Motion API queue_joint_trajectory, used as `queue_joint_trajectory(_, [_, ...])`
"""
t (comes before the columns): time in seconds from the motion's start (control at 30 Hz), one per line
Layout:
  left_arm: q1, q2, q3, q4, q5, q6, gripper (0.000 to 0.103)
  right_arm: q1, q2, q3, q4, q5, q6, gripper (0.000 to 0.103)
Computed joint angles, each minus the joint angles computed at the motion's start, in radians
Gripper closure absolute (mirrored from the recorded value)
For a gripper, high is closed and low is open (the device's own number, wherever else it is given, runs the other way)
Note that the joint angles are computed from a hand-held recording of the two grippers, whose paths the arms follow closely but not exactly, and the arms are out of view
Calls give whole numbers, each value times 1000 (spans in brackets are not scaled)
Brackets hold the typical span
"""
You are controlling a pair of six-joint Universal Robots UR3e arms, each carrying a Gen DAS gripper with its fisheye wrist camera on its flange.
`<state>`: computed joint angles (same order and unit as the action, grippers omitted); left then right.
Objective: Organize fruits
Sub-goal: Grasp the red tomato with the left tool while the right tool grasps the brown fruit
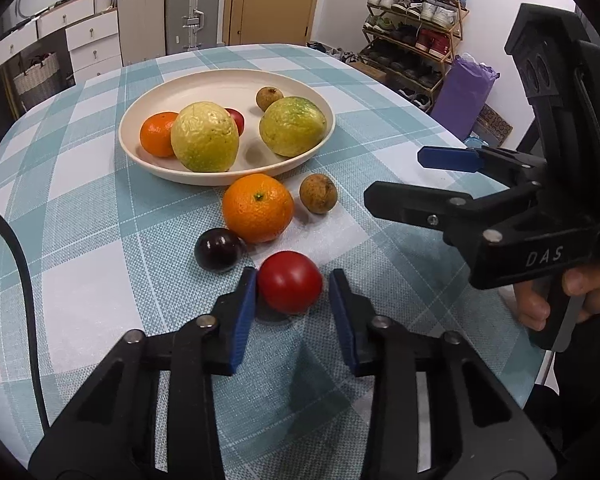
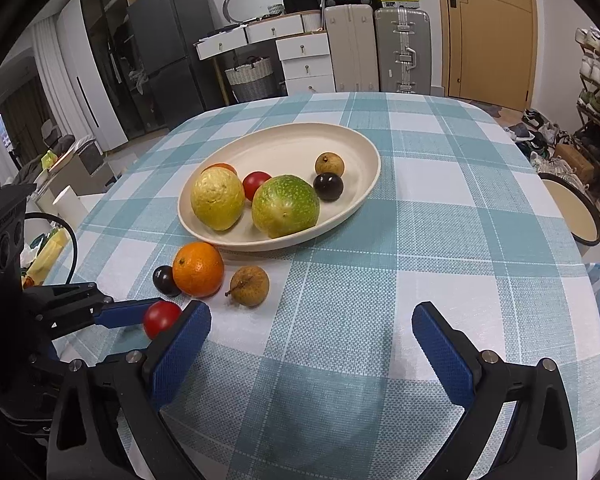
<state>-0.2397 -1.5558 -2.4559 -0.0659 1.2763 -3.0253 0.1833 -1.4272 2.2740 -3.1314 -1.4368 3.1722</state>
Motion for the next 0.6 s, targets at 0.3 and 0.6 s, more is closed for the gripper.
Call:
queue_joint_trajectory(0.3, [17,24,-30,32,-25,20,75,-8,2,0,1,11,-1,0])
queue_joint_trajectory(0.6, [84,131,-79,45,-55,26,75,-3,23,-13,25,27,-4,0])
